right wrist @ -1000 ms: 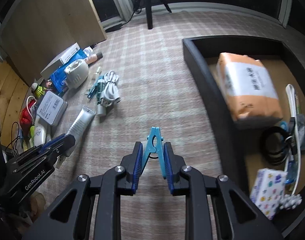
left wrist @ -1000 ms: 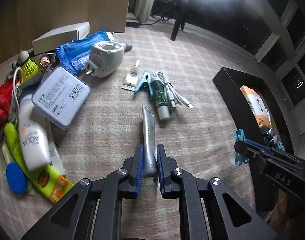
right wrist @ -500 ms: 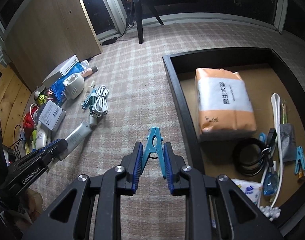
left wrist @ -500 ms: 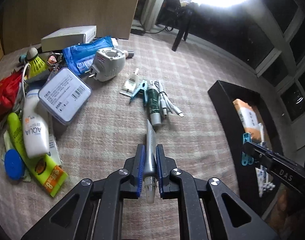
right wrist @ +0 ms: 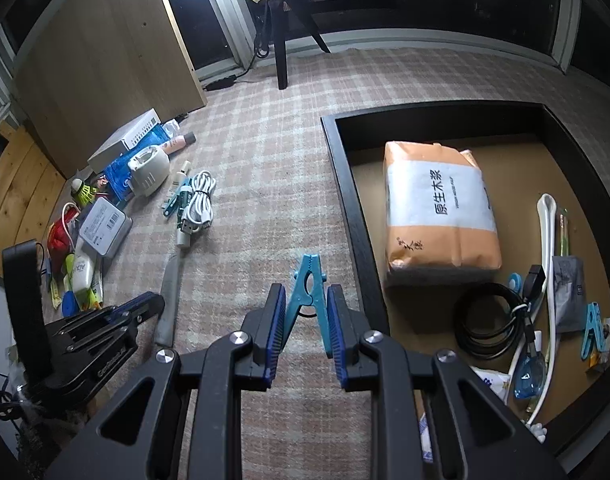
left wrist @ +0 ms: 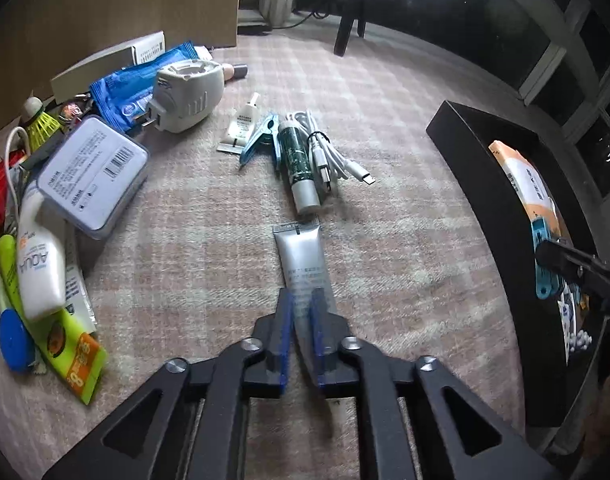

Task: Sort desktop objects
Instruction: 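Grasp the silver tube with the left gripper while the right gripper grasps the blue clothespin, then carry the silver tube and clothespin over the tray with both grippers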

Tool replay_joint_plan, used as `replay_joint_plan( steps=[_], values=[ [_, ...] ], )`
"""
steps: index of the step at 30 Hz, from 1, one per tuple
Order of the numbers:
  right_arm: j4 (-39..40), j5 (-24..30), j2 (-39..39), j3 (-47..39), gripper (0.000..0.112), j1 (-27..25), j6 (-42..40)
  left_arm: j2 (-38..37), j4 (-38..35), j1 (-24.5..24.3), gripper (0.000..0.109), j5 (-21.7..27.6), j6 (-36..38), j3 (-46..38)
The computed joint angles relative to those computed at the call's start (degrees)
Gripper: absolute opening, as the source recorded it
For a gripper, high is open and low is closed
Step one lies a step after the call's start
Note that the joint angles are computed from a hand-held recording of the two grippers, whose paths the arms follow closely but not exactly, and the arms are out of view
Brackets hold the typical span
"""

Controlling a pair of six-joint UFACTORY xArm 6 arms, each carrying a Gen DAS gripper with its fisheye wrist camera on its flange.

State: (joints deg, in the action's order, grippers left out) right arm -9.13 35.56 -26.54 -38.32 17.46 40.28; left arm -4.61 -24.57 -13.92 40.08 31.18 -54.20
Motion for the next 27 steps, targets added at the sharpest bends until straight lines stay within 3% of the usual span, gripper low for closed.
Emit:
replay_joint_plan(
  steps=[2, 5, 8, 10, 11, 19, 27],
  values=[
    [0.5, 0.1, -0.3, 0.5, 0.021, -0.2, -0.2, 1.3, 1.5, -0.2, 0.044, 2.0, -2.6, -1.5],
    [0.4, 0.2, -0.9, 1.1, 0.021, -0.5, 0.0, 0.9, 1.7, -0.9, 0.048, 1.5, -3.4, -1.0],
    [1.0, 0.1, -1.4, 1.7, 0.021, -1.2, 0.0, -0.3, 7.7, -3.0, 0.041, -3.1, -6.2, 1.6],
    [0.9, 0.0, -1.5, 1.9, 0.021, -1.3, 0.2, -0.8, 12.0, -4.0, 0.025, -5.8, -8.7, 2.8],
    [1.0, -0.2, -1.5, 2.0, 0.021, -1.5, 0.0, -0.5, 12.3, -3.9, 0.023, -6.2, -8.5, 2.7],
    [1.8, -1.4, -1.5, 2.0, 0.021, -2.4, -1.5, -1.4, 2.0, -0.7, 0.023, -1.2, -5.0, 0.4],
    [2.4, -1.9, -3.2, 1.9, 0.021, -5.4, -4.1, -4.5, -2.2, -4.2, 0.023, -0.3, -4.3, -0.9]
  ],
)
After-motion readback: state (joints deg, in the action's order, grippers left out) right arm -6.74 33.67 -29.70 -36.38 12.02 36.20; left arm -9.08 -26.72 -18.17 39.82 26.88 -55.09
